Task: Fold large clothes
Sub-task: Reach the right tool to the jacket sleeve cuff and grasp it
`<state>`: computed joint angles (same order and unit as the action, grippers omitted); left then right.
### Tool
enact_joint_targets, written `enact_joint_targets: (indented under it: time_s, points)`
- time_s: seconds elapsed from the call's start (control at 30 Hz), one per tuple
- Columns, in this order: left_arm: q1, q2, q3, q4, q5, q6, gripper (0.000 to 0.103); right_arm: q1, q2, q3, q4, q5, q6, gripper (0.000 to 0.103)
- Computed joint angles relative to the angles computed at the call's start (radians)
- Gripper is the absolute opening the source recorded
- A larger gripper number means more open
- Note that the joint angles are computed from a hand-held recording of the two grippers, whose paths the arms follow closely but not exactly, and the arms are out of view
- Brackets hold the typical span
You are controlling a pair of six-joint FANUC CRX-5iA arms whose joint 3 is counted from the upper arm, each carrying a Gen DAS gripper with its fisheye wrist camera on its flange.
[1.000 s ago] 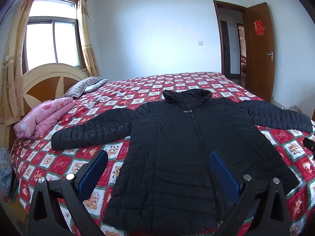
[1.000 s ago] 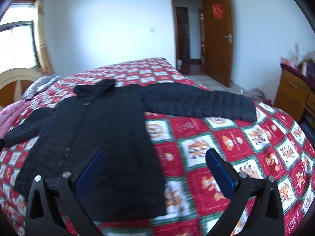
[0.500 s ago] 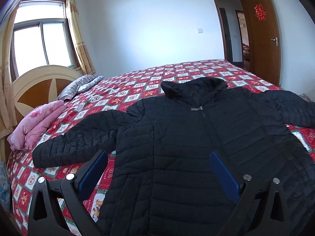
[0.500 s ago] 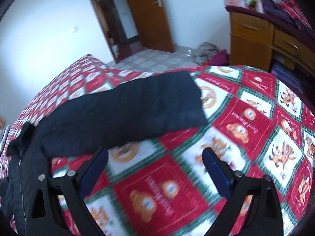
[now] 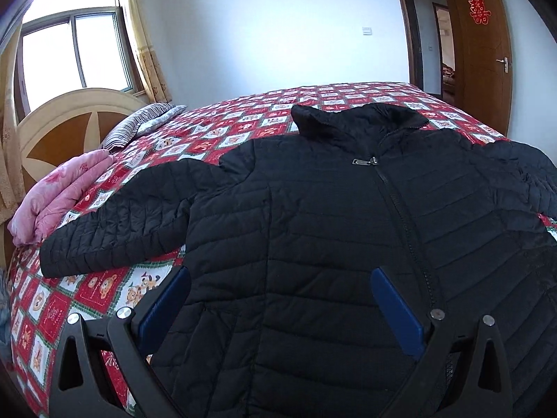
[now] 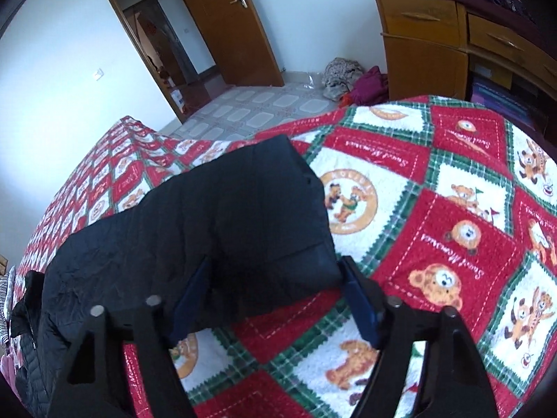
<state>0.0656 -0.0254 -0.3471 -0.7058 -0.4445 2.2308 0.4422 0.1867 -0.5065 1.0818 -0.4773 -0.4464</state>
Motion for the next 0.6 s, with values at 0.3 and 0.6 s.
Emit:
enact_joint_targets:
  time_s: [0.3, 0.6]
  points:
    - [0.057, -0.045, -0.055, 0.09, 0.056, -0.073, 0.102, -0.07, -0.045, -0.066, 0.263, 0.051, -0.146, 0.036]
    - [0.079, -0.065, -0.084, 0.134, 0.083, -0.123, 0.102, -0.095, -0.042, -0.083, 0.248, 0.106, -0.206, 0.068]
